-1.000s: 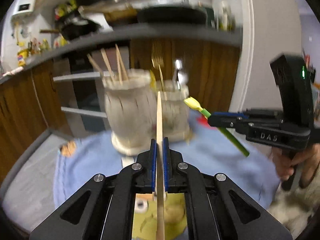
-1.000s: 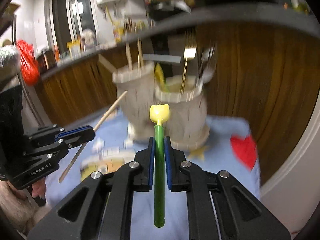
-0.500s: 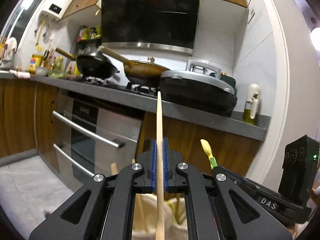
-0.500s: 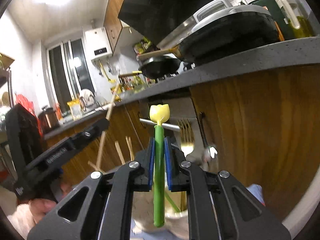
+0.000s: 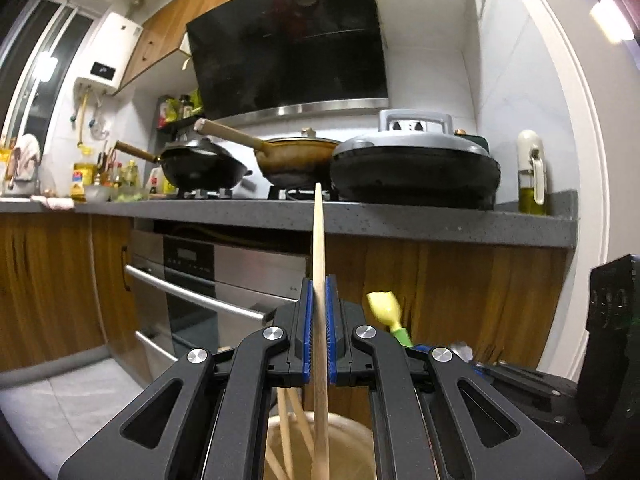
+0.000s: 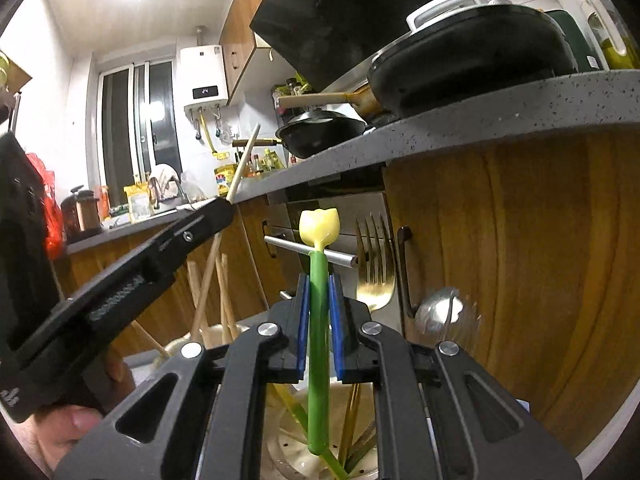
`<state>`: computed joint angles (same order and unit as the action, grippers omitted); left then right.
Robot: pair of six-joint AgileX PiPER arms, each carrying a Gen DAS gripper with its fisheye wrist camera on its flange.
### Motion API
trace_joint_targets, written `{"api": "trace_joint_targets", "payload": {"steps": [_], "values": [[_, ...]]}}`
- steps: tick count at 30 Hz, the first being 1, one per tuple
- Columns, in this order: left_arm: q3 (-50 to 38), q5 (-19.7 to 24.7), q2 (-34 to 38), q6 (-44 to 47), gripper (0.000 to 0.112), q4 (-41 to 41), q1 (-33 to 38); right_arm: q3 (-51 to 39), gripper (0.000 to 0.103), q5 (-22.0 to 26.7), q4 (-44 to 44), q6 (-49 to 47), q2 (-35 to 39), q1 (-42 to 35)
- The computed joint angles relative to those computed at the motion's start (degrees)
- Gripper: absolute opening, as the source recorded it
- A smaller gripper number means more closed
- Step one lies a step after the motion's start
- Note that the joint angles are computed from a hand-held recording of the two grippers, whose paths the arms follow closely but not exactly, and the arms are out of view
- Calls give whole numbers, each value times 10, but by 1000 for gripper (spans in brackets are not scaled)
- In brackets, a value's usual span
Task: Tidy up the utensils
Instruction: 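Open the left tool over the tall cup while the right tool releases the green utensil into the short cup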
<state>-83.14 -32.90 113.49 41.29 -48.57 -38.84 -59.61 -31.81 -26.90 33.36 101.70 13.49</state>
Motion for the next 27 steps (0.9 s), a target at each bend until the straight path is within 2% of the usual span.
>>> {"api": "trace_joint_targets", "payload": {"steps": [4, 11, 15, 24, 25, 27], "values": [[24, -18, -7, 16, 7, 12, -10, 6, 10, 5, 28, -43, 5, 12], [49, -16, -24, 8, 7, 34, -8, 21, 10, 2, -29, 25, 2, -10], [56, -24, -27, 3, 20, 33, -9, 18, 10, 4, -44, 49, 4, -15], [70, -22, -41, 11, 23, 25, -10, 34, 10, 2, -48, 44, -8, -11], [67, -24, -39, 18, 23, 19, -11, 39, 12, 0, -50, 45, -12, -13], [71, -22, -44, 23, 24, 10, -13, 47, 22, -2, -58, 56, -19, -16]]}}
